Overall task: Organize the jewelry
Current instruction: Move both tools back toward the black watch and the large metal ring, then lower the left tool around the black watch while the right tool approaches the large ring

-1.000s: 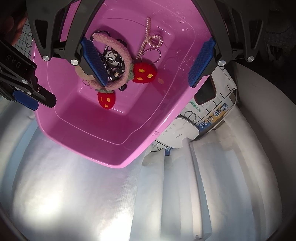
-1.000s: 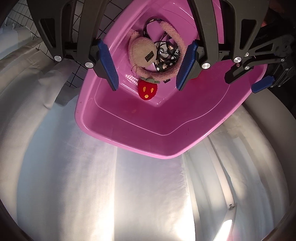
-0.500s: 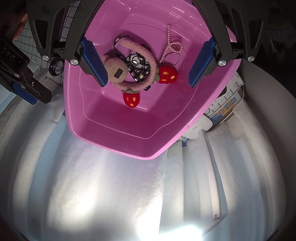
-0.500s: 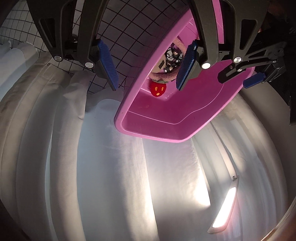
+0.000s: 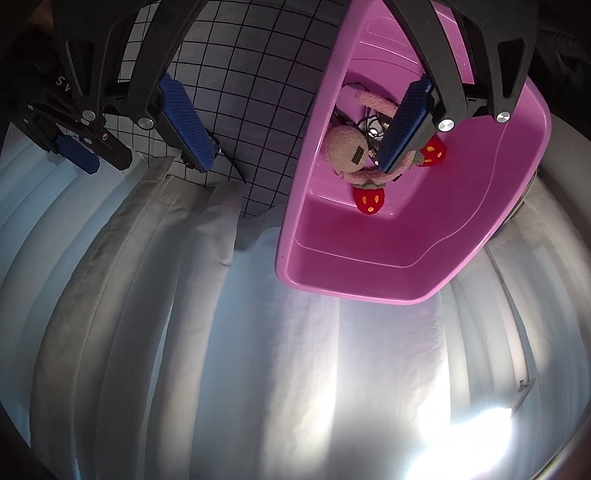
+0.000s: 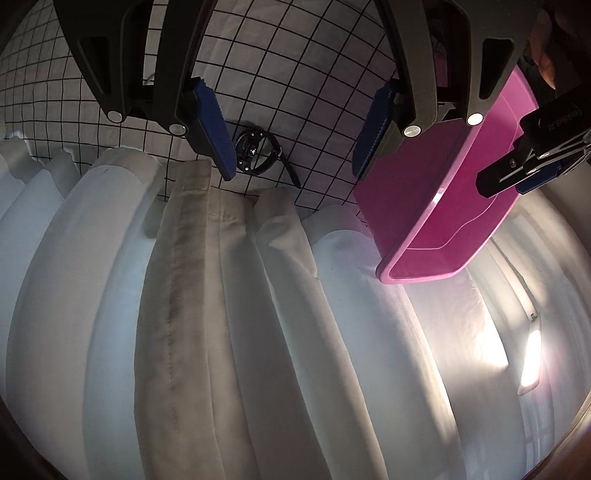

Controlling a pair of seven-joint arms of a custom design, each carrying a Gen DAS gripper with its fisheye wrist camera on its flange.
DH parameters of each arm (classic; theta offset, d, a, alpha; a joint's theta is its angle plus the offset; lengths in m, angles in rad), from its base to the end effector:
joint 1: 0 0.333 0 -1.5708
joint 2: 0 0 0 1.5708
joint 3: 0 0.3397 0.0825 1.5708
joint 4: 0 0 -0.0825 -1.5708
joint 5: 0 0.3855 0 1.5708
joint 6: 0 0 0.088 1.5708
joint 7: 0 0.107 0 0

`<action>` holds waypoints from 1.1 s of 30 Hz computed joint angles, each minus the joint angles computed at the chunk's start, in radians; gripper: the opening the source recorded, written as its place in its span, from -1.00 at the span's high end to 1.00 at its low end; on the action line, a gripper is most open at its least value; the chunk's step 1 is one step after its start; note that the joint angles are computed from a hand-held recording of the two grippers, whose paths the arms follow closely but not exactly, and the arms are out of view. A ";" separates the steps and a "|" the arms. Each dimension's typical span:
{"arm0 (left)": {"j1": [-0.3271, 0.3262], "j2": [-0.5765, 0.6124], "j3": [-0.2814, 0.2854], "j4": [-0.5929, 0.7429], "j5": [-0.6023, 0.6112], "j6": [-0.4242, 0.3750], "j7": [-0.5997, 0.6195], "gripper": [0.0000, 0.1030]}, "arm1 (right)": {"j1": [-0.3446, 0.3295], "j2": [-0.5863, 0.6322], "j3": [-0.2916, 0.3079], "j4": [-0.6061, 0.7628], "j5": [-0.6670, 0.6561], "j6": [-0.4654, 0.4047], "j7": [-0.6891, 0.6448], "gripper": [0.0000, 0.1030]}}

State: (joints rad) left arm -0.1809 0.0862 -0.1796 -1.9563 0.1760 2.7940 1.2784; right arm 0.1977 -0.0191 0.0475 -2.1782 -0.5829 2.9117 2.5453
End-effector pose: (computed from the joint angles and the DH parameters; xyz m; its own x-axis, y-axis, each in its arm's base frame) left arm 0.5871 -0.2260 0.5449 -0.2244 -0.9727 0.0591 -0.7176 0.1239 -0.6853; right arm 0.5488 0.1723 0.5025 -0.1263 -0.9722 -0.1969 -0.6887 0.2288 -0.6880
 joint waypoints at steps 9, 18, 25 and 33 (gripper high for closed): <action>-0.047 0.059 -0.049 0.048 -0.094 -0.036 0.104 -0.72 | -0.078 -0.099 0.015 -0.145 -0.052 -0.008 0.092 -0.21; -0.112 0.140 -0.035 0.081 -0.033 -0.035 0.100 -0.72 | -0.138 -0.123 0.033 -0.247 -0.036 0.015 0.108 -0.21; -0.143 0.222 -0.023 0.123 0.029 -0.054 0.090 -0.77 | -0.162 -0.113 0.032 -0.290 -0.029 0.030 0.120 -0.21; -0.147 0.324 -0.023 0.196 -0.013 -0.107 0.117 -0.79 | -0.163 -0.069 0.004 -0.322 0.021 0.068 0.089 -0.21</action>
